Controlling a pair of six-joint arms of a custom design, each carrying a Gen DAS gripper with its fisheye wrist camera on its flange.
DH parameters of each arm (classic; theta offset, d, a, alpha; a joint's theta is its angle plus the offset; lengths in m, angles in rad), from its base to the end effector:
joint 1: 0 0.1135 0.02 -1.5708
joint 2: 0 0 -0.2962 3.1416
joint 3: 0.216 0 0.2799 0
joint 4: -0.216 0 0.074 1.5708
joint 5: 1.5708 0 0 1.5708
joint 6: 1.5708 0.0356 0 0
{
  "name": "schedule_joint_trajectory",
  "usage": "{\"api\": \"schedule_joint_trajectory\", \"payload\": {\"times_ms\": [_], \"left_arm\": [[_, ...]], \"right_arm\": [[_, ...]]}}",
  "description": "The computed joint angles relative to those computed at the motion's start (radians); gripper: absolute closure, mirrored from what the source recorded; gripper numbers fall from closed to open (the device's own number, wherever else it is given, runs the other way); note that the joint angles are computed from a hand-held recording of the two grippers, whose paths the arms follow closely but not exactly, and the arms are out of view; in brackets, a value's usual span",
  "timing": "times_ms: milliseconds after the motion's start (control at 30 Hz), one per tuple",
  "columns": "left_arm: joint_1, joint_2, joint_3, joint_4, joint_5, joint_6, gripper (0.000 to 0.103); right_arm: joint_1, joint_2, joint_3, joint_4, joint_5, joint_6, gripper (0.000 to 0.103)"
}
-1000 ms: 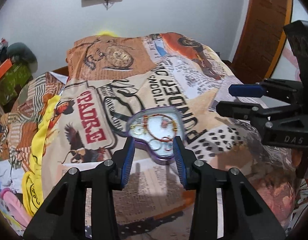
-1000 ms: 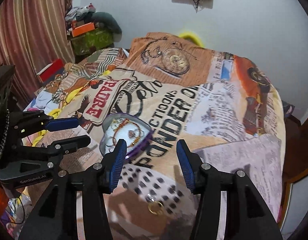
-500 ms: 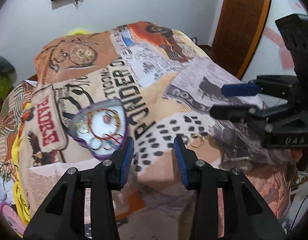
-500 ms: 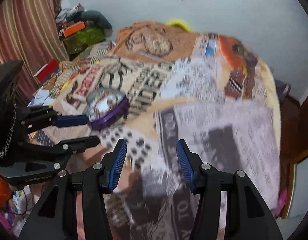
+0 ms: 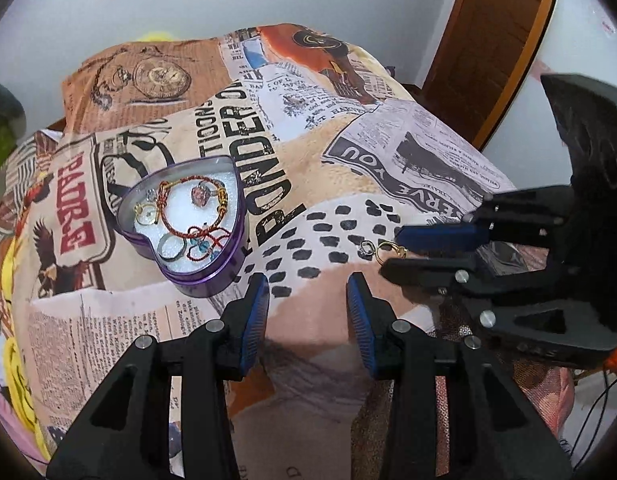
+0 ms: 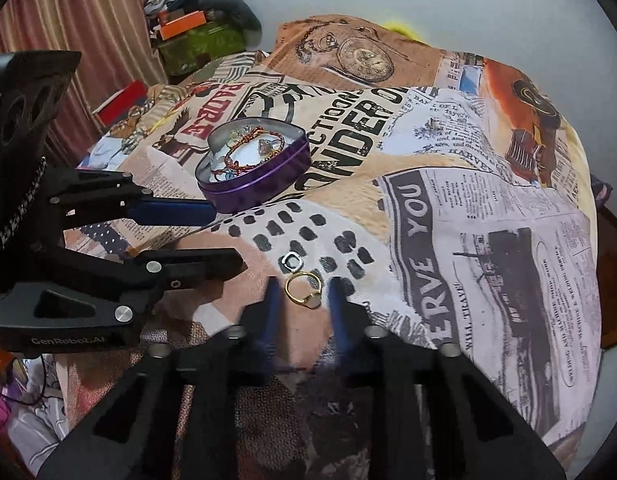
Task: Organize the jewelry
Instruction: 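Grasp a gold ring with the right tool while the left tool grasps a small earring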
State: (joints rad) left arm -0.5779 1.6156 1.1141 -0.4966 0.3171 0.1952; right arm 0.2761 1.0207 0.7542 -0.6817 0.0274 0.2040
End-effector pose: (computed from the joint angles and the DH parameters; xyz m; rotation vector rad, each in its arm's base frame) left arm 0.2957 -0.2061 0.2400 1.0876 2.3490 -0.5507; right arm 0.2010 0.0559 0.2628 -0.0799 2.5247 0.1596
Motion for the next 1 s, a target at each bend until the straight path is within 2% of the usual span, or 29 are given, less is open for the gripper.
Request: {"api": "schedule_joint_trajectory", "payload": {"times_ms": [267, 367, 567, 667, 800, 1000], "left_arm": [[-0.018, -0.003, 0.008, 0.002, 0.017, 0.014, 0.071], [-0.042, 0.011, 0.035, -0.01, 0.019, 0.029, 0.079], [-0.098, 0.056, 0.077, -0.025, -0.007, 0.043, 0.086], [-0.122, 0.069, 0.082, -0.021, -0.051, 0.045, 0.087], [-0.127, 0.089, 0.09, -0.019, -0.056, 0.034, 0.095], [-0.119, 0.066, 0.063, 0.009, -0.049, 0.017, 0.095]], "right_arm": [[-0.012, -0.032, -0.007, -0.002, -0.001, 0.021, 0.087], [-0.04, -0.059, -0.008, -0.014, -0.006, 0.024, 0.087], [-0.123, -0.11, -0.008, -0.038, -0.045, 0.015, 0.087], [-0.146, -0.119, -0.009, -0.042, -0.054, 0.012, 0.087], [-0.159, -0.118, -0.016, -0.032, -0.063, 0.015, 0.087], [-0.154, -0.113, -0.014, -0.024, -0.06, 0.016, 0.087]]}}
